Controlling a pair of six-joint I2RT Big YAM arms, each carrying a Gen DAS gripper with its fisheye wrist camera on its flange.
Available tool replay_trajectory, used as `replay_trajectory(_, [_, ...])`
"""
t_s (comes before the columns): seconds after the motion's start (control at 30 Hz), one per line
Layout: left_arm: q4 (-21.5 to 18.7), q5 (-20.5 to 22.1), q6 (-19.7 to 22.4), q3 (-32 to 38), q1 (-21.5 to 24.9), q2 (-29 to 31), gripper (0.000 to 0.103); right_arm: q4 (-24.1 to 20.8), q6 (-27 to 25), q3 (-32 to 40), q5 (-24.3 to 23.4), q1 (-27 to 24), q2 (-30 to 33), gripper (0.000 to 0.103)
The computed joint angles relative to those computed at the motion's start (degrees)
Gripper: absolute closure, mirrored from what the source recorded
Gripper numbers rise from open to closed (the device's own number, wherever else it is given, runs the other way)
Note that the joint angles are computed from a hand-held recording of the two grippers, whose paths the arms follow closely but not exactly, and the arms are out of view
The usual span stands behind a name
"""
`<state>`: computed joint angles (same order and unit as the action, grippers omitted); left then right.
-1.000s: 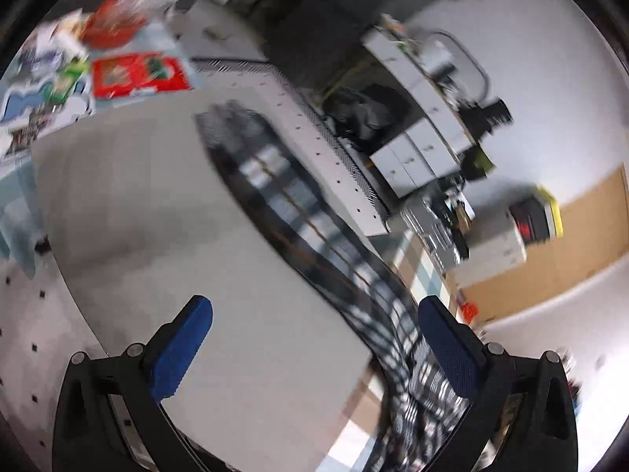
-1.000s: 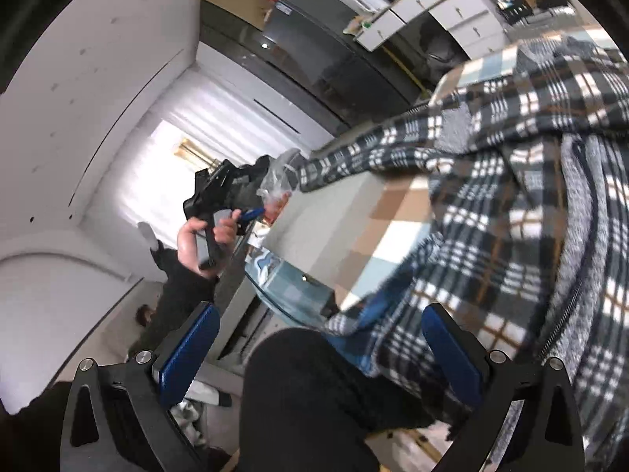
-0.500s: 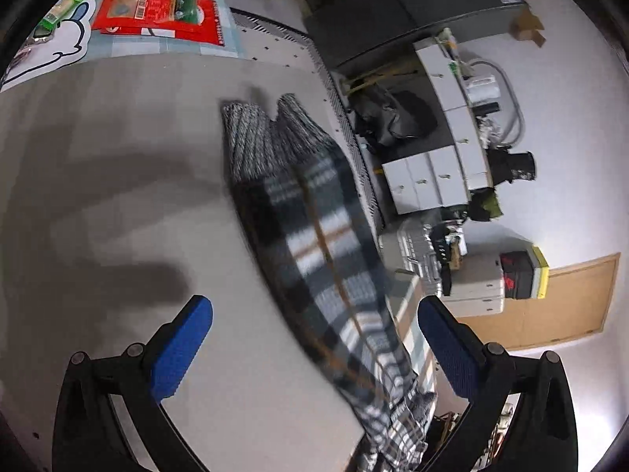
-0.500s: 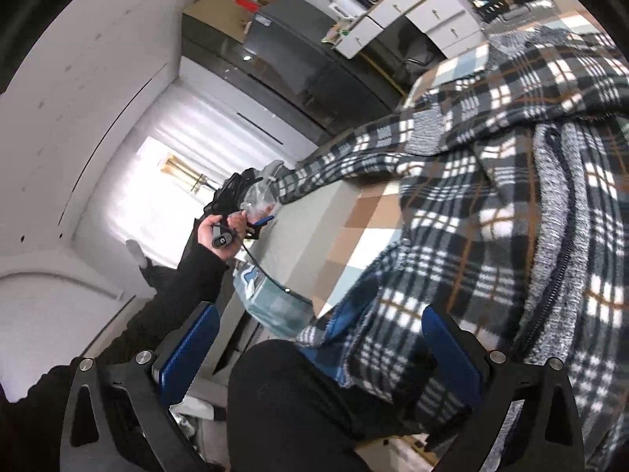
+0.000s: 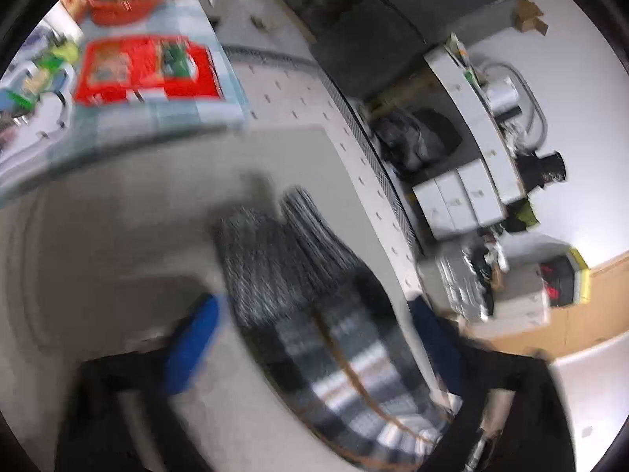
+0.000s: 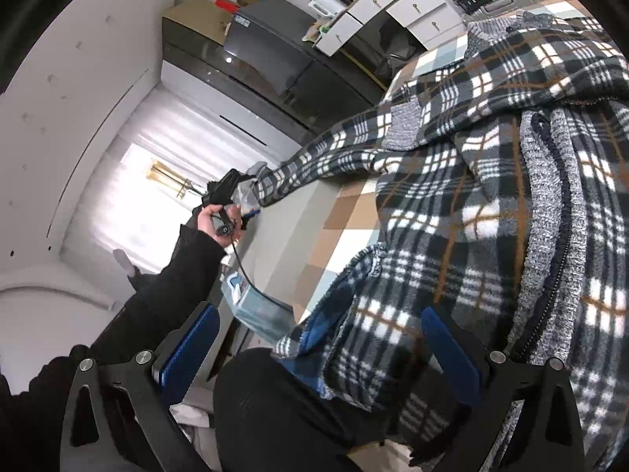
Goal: Fold large clothes
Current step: 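Grasp the grey cuff of the other sleeve with the left gripper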
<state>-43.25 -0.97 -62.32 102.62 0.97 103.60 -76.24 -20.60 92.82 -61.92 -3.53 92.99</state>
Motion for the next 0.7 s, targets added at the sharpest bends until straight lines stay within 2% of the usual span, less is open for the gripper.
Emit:
replay_trajectory(0.03, [-1.39, -2.40, 0.96, 0.75, -0.08, 0.61, 0.060, -0.03, -0.07, -0.01, 0.33, 0.12, 0.04, 0.000])
replay_trajectory(0.1, [1.90, -2.83, 0.48, -2.01, 0.04, -0.41, 0.065, 0.00, -0.15, -0.20, 1.03, 0.31, 0.05, 0.000])
replay_trajectory(0.17, [1.77, -2.26, 1.09, -1.93, 0.04, -0.09, 0.088, 0.37, -0.10, -0.50, 1.29, 0.29, -0.13, 0.000])
replay_trajectory(0.2, [3.07, -1.33, 1.40, -2.86, 0.13, -0.44, 0.088, 0.54, -0.02, -0.60, 1.25, 0.24, -0.20, 0.000])
replay_trajectory(0.27, [3.52, -2.15, 2.16, -2.40, 0.00, -0.40, 0.092, 0.62, 0.27, -0.58, 1.28, 0.17, -0.18, 0.000])
replay_trajectory(0.4, [5.02, -5.46, 3.61, -2.11, -0.95, -1.51, 0.093, 1.25, 1.15, -0.59, 1.26, 0.00, -0.31, 0.000])
replay_trajectory(0.63, [6.21, -11.73, 6.42, 2.89, -3.50, -2.55, 0.094, 2.81, 2.68, -0.82, -0.71, -1.01, -1.21, 0.000])
replay_trajectory(0.7, [4.77, -14.06, 7.70, 7.11, -5.07, -2.01, 0.094, 3.96, 3.62, -1.07, -1.47, -1.60, -1.75, 0.000])
